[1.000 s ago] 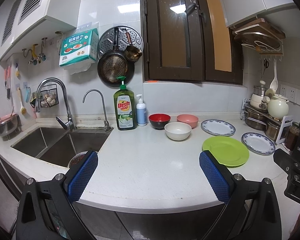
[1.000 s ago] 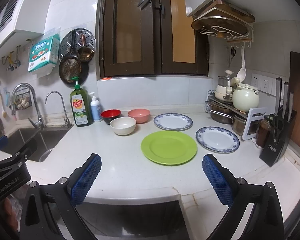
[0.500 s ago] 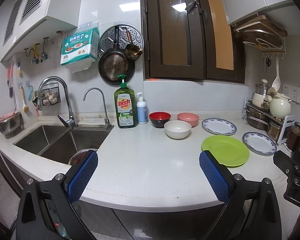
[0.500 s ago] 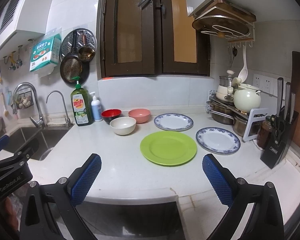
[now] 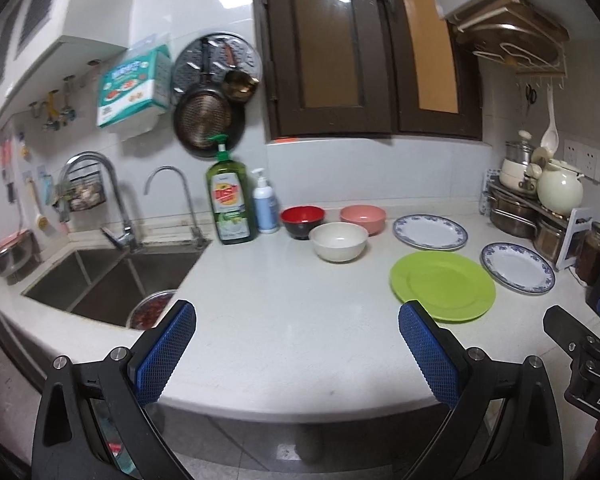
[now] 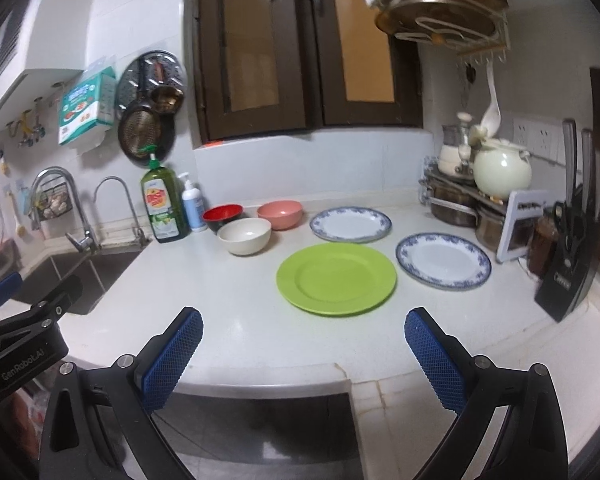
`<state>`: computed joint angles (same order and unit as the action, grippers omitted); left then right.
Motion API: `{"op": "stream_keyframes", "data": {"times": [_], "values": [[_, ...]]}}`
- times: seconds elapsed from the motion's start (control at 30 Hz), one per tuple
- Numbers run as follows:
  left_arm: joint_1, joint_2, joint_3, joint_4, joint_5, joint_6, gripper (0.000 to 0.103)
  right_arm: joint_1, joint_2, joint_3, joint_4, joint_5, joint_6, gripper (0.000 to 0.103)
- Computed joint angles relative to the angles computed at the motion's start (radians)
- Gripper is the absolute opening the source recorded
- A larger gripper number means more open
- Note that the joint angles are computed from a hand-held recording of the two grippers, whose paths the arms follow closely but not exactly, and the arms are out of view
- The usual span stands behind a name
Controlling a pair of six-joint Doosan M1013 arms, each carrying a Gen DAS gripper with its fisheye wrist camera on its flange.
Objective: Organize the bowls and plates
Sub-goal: 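Reach both grippers to the lime-green plate rim and close them on it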
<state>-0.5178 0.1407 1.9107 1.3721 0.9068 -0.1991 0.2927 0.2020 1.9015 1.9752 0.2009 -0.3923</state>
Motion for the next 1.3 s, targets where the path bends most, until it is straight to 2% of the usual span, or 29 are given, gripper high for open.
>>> {"op": "stream_keyframes", "data": {"times": [0.2, 0.3, 0.37, 0.4, 0.53, 0.6, 0.67, 0.8, 0.9, 0.97, 1.13, 1.3], "values": [[0.086, 0.068, -0.064, 0.060, -0.179, 0.045, 0.103, 0.003, 0.059, -0.064, -0.030, -0.074, 0.092, 0.102], [0.141, 0.107, -0.115, 0.048, -0.293, 0.119, 0.103, 0.015, 0.098, -0.109, 0.151, -0.132, -0.046, 0.102], [0.175, 0.138, -0.149, 0.038, -0.365, 0.176, 0.103, 0.027, 0.125, -0.151, 0.167, -0.183, -0.046, 0.102], [0.187, 0.152, -0.165, 0.020, -0.387, 0.213, 0.103, 0.034, 0.144, -0.180, 0.207, -0.220, -0.080, 0.102], [0.241, 0.211, -0.239, -0.154, -0.501, 0.436, 0.101, 0.058, 0.198, -0.261, 0.194, -0.336, -0.047, 0.102], [0.258, 0.245, -0.287, -0.307, -0.520, 0.592, 0.099, 0.069, 0.230, -0.311, 0.249, -0.405, -0.082, 0.102], [0.268, 0.273, -0.327, -0.435, -0.524, 0.723, 0.098, 0.073, 0.251, -0.342, 0.292, -0.447, -0.118, 0.102], [0.277, 0.334, -0.403, -0.640, -0.506, 0.943, 0.095, 0.058, 0.307, -0.428, 0.577, -0.522, -0.384, 0.102], [0.286, 0.391, -0.485, -0.852, -0.437, 1.136, 0.090, 0.042, 0.351, -0.489, 0.726, -0.561, -0.533, 0.102], [0.293, 0.423, -0.530, -0.974, -0.404, 1.251, 0.089, 0.028, 0.387, -0.543, 0.857, -0.613, -0.669, 0.099], [0.299, 0.508, -0.639, -1.102, -0.284, 1.376, 0.078, 0.009, 0.467, -0.657, 1.010, -0.735, -0.807, 0.091], [0.302, 0.549, -0.692, -1.175, -0.236, 1.445, 0.074, -0.005, 0.530, -0.744, 1.086, -0.833, -0.881, 0.083]]}}
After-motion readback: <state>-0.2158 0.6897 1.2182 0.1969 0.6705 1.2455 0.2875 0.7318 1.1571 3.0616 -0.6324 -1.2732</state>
